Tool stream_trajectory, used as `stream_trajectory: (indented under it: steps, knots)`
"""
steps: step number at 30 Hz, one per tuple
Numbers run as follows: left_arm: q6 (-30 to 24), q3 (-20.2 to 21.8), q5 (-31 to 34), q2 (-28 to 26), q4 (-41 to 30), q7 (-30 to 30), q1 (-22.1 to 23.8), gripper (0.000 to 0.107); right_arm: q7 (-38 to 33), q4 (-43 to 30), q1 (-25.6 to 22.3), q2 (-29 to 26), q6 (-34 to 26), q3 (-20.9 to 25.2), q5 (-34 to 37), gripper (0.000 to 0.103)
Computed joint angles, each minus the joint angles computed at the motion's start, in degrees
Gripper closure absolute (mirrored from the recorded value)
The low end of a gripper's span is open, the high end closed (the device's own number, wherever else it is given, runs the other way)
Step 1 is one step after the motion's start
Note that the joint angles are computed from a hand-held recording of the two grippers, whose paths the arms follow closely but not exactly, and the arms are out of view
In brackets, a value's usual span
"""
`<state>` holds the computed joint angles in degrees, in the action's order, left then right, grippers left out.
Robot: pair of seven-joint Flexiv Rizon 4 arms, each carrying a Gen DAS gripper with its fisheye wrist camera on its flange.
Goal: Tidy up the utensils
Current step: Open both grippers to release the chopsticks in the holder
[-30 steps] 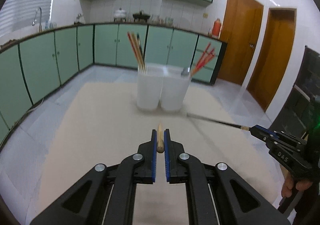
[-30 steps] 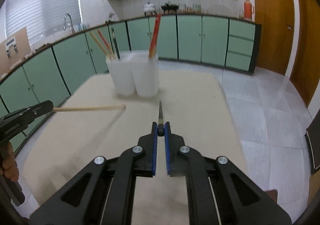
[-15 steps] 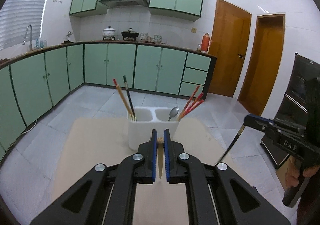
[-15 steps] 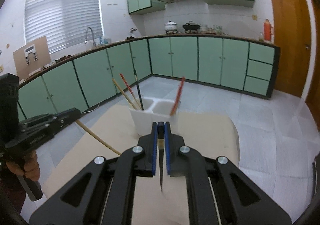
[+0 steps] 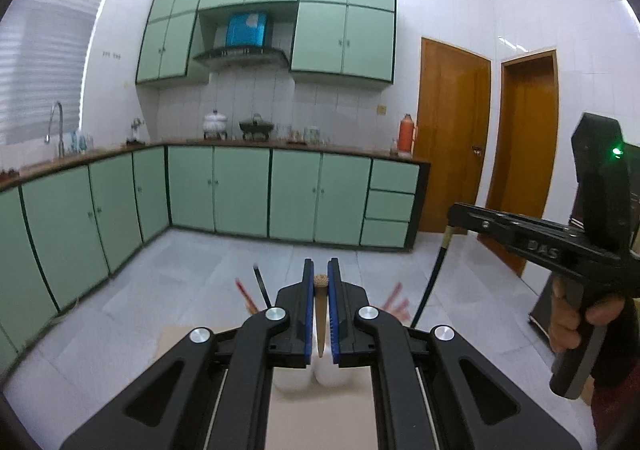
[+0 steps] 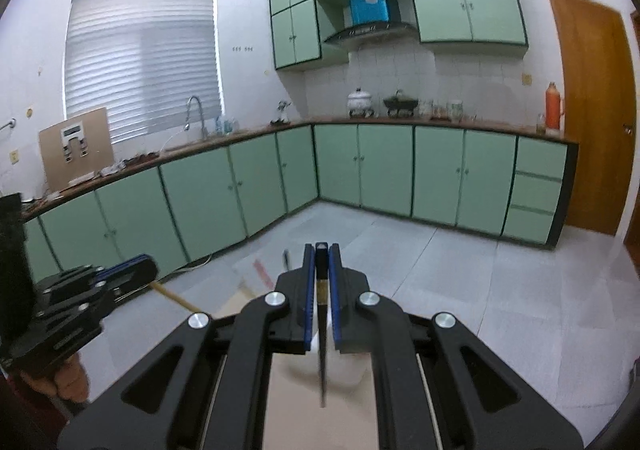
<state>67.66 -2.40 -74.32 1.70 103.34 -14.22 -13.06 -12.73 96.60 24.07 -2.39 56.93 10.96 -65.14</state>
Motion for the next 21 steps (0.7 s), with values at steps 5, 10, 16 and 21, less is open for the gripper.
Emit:
stream_trajectory:
  steps: [5,10,16,21]
  knots:
    - [-0.7,-1.4,7.4,-5.8,-6.7,-5.5,1.9,0.100,0.2,-5.8,-0.5,-4.7,1.2,-3.1,-0.5,0.097]
    - [-3.6,-2.8,16.2,-10.4,-10.9,-13.2,4.5,0.100,-0.1,-8.0,-0.3,-8.0,2.0,-5.5,-0.2,0.097]
    - [-6.0,-4.3,24.7,-14.6,-13.9,-19.4,6.3,0.100,-1.4,-6.9,0.5,-10.5,1.9,-6.5,2.8,0.097]
    - [-7.3,-5.0,27.9,-15.9,-14.0,-23.3,7.7,0.097,0.0,-4.6,1.7,-10.3,0.7,-6.9,3.0,0.094]
